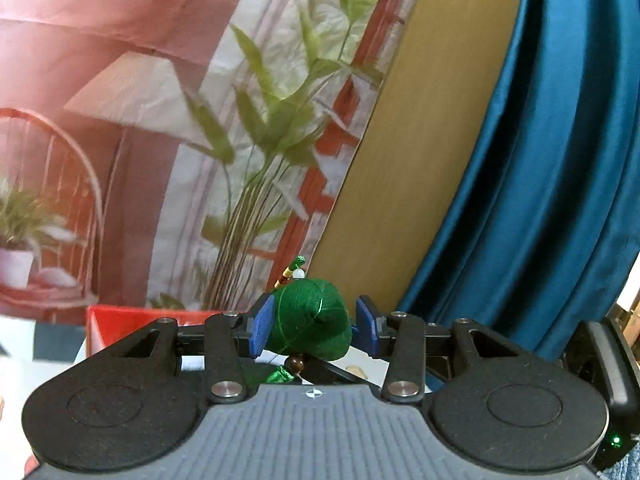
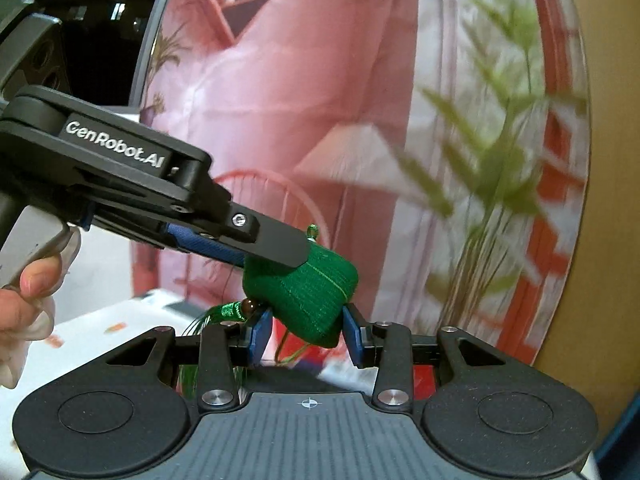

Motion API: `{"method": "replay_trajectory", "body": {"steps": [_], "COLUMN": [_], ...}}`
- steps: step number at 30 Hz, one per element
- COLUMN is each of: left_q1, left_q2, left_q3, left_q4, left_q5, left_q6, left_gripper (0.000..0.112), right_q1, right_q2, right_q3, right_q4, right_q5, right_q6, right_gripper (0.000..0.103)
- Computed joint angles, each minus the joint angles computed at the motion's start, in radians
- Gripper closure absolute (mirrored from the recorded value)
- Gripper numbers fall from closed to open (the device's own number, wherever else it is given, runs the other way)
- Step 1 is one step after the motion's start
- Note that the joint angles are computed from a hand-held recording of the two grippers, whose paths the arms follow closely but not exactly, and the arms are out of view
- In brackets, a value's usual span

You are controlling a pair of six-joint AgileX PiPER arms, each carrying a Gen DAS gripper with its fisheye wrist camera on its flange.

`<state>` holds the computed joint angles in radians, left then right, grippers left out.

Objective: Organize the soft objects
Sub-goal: 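Lift the green pouch with the left tool over the box, then open the left tool to drop the green pouch into the box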

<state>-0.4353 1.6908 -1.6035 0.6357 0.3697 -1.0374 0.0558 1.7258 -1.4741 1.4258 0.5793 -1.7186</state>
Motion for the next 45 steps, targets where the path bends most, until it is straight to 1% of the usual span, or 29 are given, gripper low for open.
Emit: {"method": "replay_trajectory", "body": {"steps": [3,5,6,10,13,16,18,22,28,31,34,39,42,45], "left_q1": [0.032,0.044,0.049,0.066,0.071,0.073,0.073,0.079,0.081,0.074,0.058,0.007,-0.036,-0.081], "left_q2": [0.06,0.091,0.121,0.211,0.25,0.284,0.297,0.292,0.25,0.188,0.114,-0.044,-0.134,-0.208], "left_q3": [-0.07,-0.091,-0.119,-0.191,-0.218,-0.242,-0.245,-0.211,-0.149,-0.06,0.041,0.257,0.387,0.512], "left_q4": [-0.169,-0.226,-0.259,-0.414,-0.527,-0.6,-0.606,-0.571,-0.419,-0.312,-0.197,-0.01,0.072,0.101], "left_q5": [-0.007,0.0,0.019,0.06,0.077,0.103,0.114,0.113,0.138,0.143,0.154,0.177,0.193,0.209], "left_q6": [0.168,0.24,0.277,0.438,0.552,0.629,0.633,0.581,0.419,0.298,0.166,-0.08,-0.211,-0.328], "left_gripper": [0.066,0.066,0.066,0.066,0.066,0.066,0.066,0.066,0.066,0.066,0.066,0.066,0.065,0.065], "right_q1": [-0.002,-0.008,-0.01,-0.016,-0.022,-0.028,-0.032,-0.045,-0.059,-0.06,-0.076,-0.101,-0.118,-0.135], "right_q2": [0.042,0.074,0.085,0.123,0.146,0.153,0.16,0.163,0.154,0.13,0.104,0.052,0.014,-0.023], "right_q3": [-0.085,-0.127,-0.133,-0.131,-0.117,-0.087,-0.076,-0.051,-0.002,0.037,0.072,0.144,0.199,0.263], "right_q4": [-0.056,-0.102,-0.114,-0.181,-0.204,-0.214,-0.223,-0.231,-0.251,-0.232,-0.205,-0.165,-0.149,-0.133], "right_q5": [-0.022,-0.028,-0.031,-0.048,-0.051,-0.055,-0.054,-0.056,-0.064,-0.066,-0.046,-0.013,0.004,0.016], "right_q6": [0.054,0.099,0.11,0.163,0.181,0.191,0.204,0.222,0.295,0.289,0.269,0.235,0.21,0.172], "right_gripper": [0.066,0.066,0.066,0.067,0.067,0.067,0.067,0.067,0.066,0.066,0.066,0.066,0.066,0.066]}}
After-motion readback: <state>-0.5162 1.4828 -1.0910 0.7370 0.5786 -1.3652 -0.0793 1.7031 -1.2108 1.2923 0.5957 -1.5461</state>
